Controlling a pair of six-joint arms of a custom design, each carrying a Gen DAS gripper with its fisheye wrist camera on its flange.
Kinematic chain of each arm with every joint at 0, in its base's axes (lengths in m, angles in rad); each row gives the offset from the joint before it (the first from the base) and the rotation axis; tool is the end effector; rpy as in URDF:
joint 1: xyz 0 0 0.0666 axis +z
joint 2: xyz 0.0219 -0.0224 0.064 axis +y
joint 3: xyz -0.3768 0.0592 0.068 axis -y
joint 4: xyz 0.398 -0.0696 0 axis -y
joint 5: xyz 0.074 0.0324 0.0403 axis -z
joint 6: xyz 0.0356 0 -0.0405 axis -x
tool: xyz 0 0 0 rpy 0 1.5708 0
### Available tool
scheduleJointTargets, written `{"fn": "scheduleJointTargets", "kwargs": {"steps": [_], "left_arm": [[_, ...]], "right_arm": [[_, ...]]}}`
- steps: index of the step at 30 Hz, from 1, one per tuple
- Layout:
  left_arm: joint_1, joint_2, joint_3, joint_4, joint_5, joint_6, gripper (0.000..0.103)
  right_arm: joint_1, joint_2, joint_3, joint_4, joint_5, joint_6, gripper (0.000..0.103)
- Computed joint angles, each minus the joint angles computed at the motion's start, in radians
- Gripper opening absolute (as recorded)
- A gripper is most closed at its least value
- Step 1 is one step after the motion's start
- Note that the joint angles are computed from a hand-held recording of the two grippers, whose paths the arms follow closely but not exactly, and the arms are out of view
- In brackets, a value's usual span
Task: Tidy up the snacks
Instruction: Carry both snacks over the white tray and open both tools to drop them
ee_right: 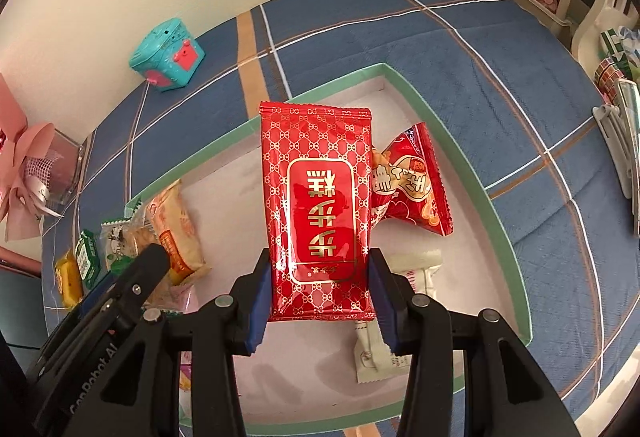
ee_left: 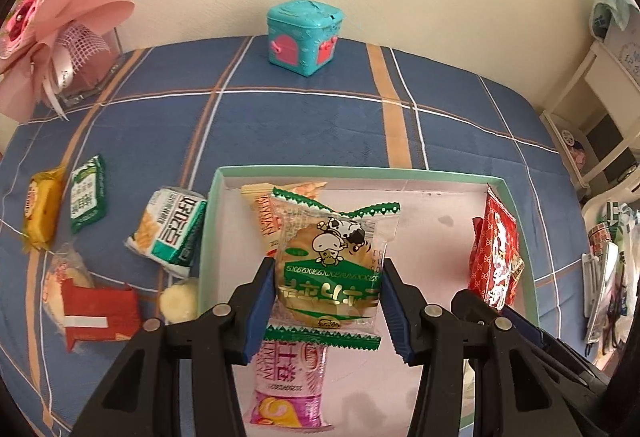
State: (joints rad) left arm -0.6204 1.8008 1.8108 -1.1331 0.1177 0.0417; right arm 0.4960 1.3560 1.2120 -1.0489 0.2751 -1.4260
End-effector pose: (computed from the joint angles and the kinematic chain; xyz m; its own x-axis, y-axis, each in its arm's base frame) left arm 0.5011 -0.3637 0.3873 -0.7586 0.4912 -0.4281 0.5876 0.7996 -0.1238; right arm 0.3932 0.2013 0.3554 -0.4839 0.8209 -0.3031 0.7555 0.5667 0.3287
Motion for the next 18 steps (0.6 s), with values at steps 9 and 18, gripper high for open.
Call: {"fn": "scheduleJointTargets", "kwargs": {"steps": [9,18], "left_arm": [[0.001,0.004,0.010,-0.027,0.035,0.011,0.054],[0.019,-0.004,0.016,-0.073,-0.008,0.012,0.058]], "right_arm": [[0.002,-0.003,0.004,-0.010,-0.002,-0.016,0.047],[0.000,0.007,0.012,0.000,-0.021,0.014,0.048]]}}
